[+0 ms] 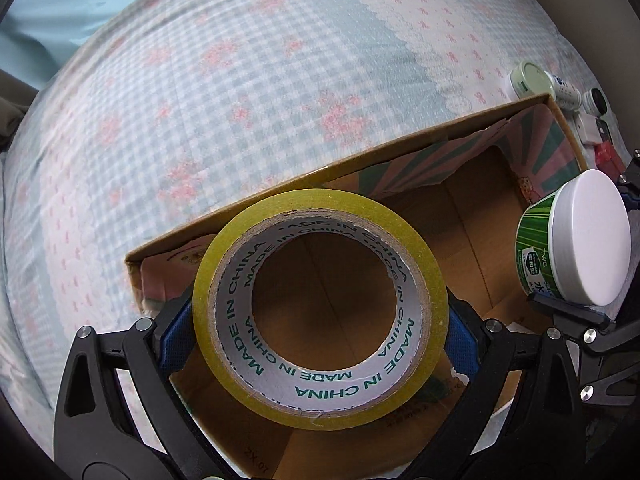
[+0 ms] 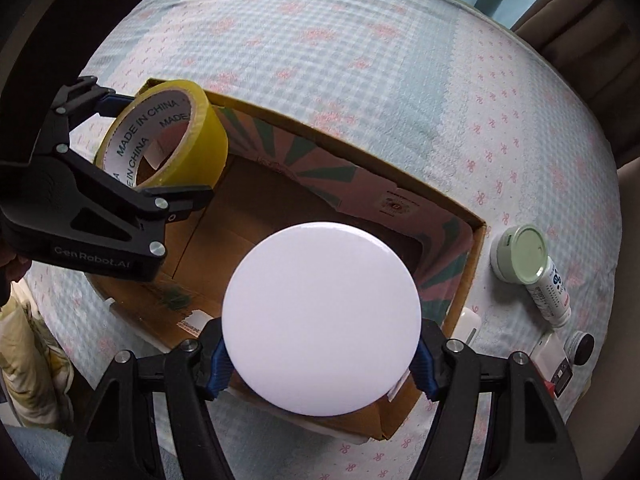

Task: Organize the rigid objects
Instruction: 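Carry tape roll and white jar over the cardboard box with both tools, then release tape roll and white jar into the box, opening both tools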

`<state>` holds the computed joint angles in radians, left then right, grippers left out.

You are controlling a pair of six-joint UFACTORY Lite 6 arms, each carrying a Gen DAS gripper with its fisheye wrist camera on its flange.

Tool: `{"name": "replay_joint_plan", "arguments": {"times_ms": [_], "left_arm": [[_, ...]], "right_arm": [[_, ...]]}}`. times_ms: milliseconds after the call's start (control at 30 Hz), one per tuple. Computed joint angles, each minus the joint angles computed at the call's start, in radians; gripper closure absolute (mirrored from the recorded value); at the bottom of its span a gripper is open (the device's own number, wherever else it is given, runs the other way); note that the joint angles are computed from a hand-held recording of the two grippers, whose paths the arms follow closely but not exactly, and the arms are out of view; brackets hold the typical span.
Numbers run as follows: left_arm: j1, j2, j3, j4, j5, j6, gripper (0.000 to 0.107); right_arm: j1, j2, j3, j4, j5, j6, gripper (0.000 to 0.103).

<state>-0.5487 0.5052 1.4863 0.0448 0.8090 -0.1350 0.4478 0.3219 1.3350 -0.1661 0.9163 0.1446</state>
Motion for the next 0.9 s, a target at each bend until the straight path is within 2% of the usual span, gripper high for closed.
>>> {"name": "replay_joint_plan", "arguments": {"times_ms": [233,467,567,633,667,733,900], "left_arm": [[-0.021,0.094,0.023,-0.001,-0.02,0.022,0.009],[-0.048,0.071,0.003,0.036,-0.041,-0.004,0.008],[-0.07,0.076,0.028,0.077,-0.008,-0.042,0.004],[-0.077,0.067,0.032,0.087,0.003,-0.044,0.004],[-0.076,0.055,0.029,0.086,0.002,-0.043,0.004],[-0.072,0.034,0.021,0.074,-0.002,-0.035,0.004],[-0.062,0.007,0.013,0.031,0.019,-0.025,0.004]], "right_arm": [[-0.01,0.094,-0.02,0.012,-0.077,-0.03,0.037],[-0.017,0.078,-0.061,0.045,-0.128,-0.066,0.037],[-0.015,0.082,-0.062,0.019,-0.119,-0.045,0.036],[-0.029,0.025,-0.115,0.045,-0.178,-0.065,0.009],[-0.038,-0.017,-0.15,0.067,-0.221,-0.084,0.0],[-0.034,-0.069,-0.189,0.038,-0.25,-0.071,0.0],[-0.027,-0.107,-0.216,0.01,-0.231,-0.064,0.0]]}}
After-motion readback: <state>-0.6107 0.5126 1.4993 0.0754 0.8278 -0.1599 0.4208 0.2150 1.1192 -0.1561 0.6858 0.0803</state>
